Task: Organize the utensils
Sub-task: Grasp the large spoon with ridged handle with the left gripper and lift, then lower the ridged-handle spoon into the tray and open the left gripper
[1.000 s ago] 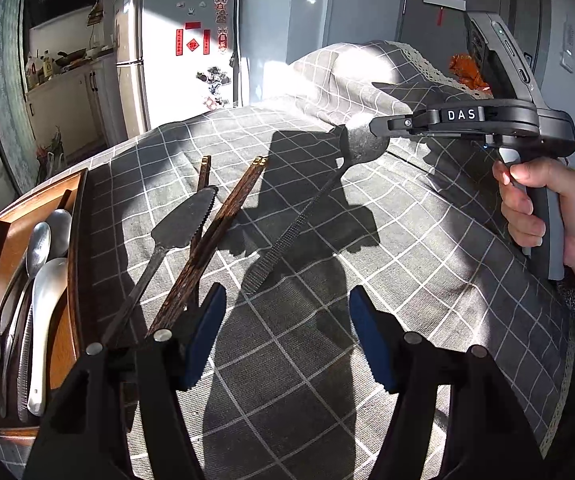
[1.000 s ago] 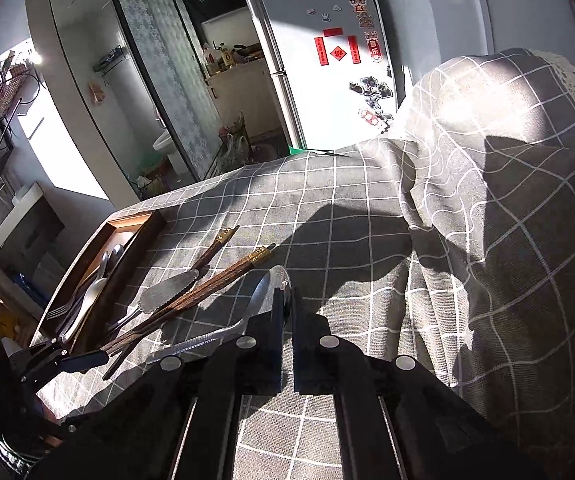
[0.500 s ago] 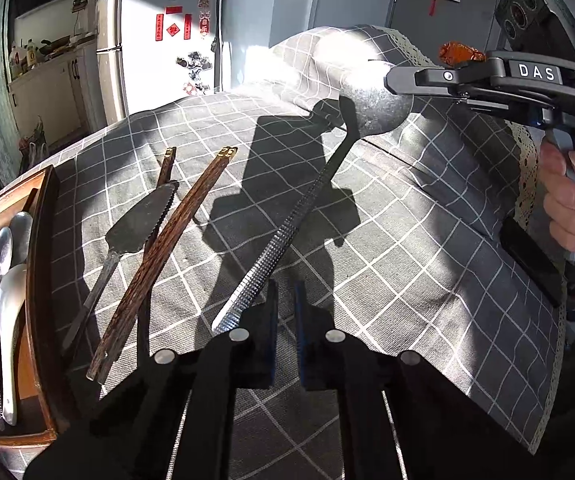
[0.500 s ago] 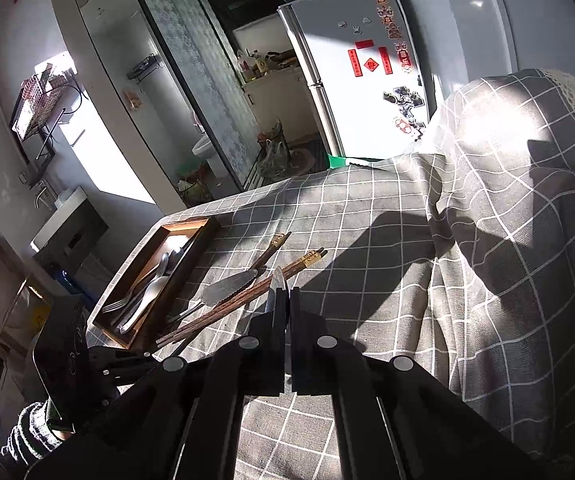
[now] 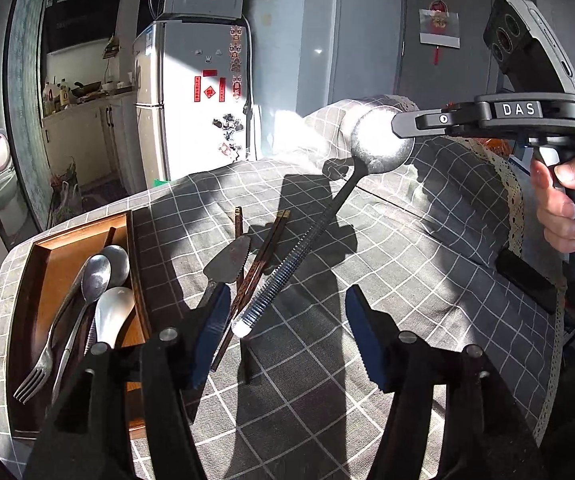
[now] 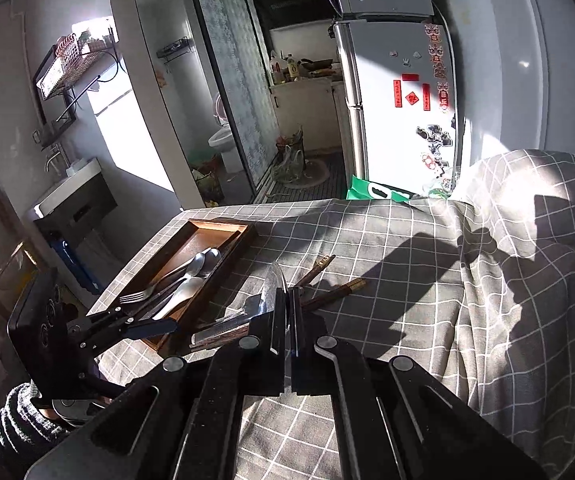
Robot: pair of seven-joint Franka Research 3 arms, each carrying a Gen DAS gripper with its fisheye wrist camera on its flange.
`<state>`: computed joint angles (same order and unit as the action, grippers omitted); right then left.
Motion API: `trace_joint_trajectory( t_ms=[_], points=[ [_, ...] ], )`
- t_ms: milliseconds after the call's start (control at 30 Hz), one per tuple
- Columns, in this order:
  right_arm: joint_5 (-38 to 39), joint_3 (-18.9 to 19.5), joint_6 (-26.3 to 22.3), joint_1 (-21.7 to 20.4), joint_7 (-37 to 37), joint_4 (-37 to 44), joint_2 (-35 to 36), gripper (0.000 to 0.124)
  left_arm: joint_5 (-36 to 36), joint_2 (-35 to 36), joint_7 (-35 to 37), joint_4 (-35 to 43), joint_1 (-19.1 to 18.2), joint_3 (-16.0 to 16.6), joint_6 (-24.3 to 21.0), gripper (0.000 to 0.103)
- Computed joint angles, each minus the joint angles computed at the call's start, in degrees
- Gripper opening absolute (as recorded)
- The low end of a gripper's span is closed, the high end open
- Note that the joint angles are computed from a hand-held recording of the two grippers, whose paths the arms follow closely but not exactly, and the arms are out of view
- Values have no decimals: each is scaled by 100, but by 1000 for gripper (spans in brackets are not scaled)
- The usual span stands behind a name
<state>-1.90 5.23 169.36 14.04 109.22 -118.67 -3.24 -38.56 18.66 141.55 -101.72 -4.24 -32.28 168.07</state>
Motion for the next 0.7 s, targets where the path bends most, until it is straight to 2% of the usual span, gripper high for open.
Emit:
trace_joint_trajectory(
  t_ms=[133, 233, 300, 333, 367, 500, 633, 700],
  points=[
    [1007, -67, 50, 203, -897, -49, 0, 2, 190, 28, -82, -12, -56, 135, -167, 64],
    [1251, -37, 4, 260, -1146, -52, -71, 1, 275, 136, -181, 92, -96, 174, -401, 64],
    [1111, 7, -18, 225, -1056, -10, -86, 1, 429, 150, -344, 129, -178, 269, -556, 50],
    [1051, 20, -27, 211, -1007, 31, -71, 1, 576, 136, -493, 141, -256, 367, -642, 29],
    [1043, 25, -52, 213, -997, 103, -25, 2, 715, 104, -609, 118, -318, 454, -659, 19],
    [1158, 24, -164, 288, -1109, 659, 460, 1, 844, -146, -707, -147, -291, 551, -517, 17],
    [2098, 172, -442, 308, -1895, 1733, 1358, 1, 1132, -295, -1168, -290, -285, 869, -431, 16],
    [2315, 228, -664, 330, -2052, 2409, 1919, 2, 1366, -279, -1467, -284, -276, 1056, -396, 16]
  ],
)
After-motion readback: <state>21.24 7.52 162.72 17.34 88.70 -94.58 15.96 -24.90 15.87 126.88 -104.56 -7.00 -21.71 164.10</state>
